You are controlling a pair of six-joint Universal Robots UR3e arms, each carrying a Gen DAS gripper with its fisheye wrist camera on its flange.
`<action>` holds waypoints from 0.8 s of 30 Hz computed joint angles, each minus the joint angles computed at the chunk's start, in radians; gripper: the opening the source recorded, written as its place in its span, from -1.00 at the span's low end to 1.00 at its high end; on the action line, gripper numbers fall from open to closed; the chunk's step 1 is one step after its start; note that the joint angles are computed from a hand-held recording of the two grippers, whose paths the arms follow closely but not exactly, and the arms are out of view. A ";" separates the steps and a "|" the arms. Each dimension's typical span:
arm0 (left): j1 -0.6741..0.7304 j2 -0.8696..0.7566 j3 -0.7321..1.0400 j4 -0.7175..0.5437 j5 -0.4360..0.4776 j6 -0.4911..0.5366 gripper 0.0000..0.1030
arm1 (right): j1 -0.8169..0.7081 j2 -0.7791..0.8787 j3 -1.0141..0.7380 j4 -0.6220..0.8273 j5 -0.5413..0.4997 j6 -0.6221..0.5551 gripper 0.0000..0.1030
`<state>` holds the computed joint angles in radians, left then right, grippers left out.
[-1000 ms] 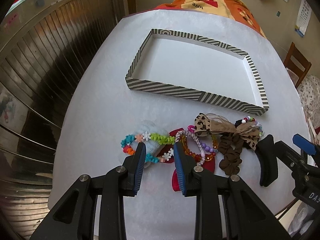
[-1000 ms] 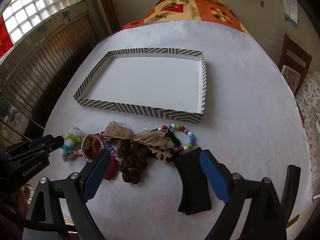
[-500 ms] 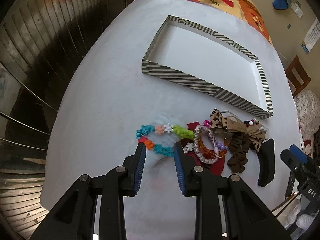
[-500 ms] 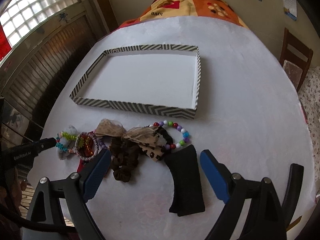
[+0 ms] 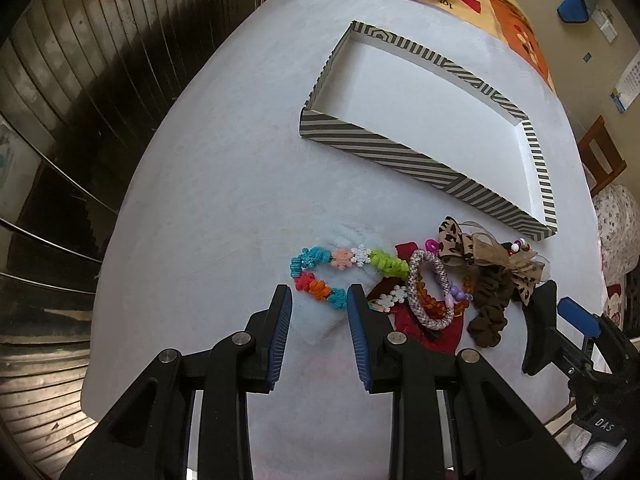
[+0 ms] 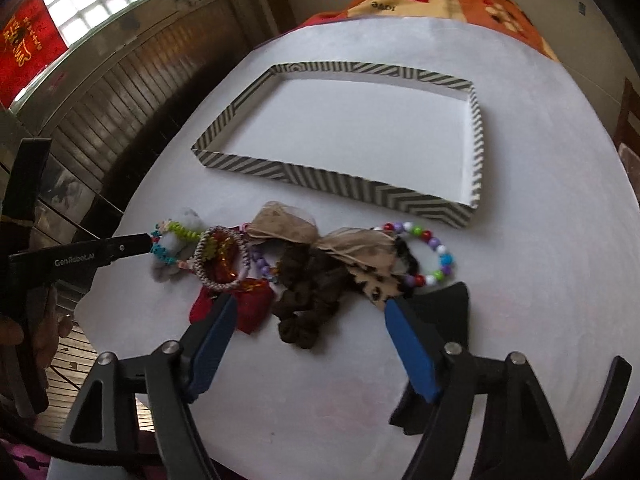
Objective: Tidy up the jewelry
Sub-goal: 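Grasp the flower-bead bracelet with the left gripper while the right grasps the grey braided bracelet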
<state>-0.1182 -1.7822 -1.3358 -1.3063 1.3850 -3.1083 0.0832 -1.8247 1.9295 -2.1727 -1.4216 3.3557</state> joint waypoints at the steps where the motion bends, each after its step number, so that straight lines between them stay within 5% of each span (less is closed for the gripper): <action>1: 0.002 -0.003 0.002 -0.001 0.002 0.000 -0.83 | 0.001 0.009 -0.005 -0.006 0.011 -0.006 0.55; 18: 0.087 0.006 -0.017 -0.032 -0.062 0.034 -0.83 | 0.123 0.429 -0.261 -0.103 0.188 -0.113 -0.27; 24: 0.097 -0.006 -0.005 -0.043 -0.095 0.051 -0.71 | 0.119 0.473 -0.266 -0.114 0.222 -0.145 -0.76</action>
<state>-0.0209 -1.7881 -1.3410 -1.3489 1.2900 -3.0572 0.2017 -1.3521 1.6633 -2.2868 -1.1999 3.2107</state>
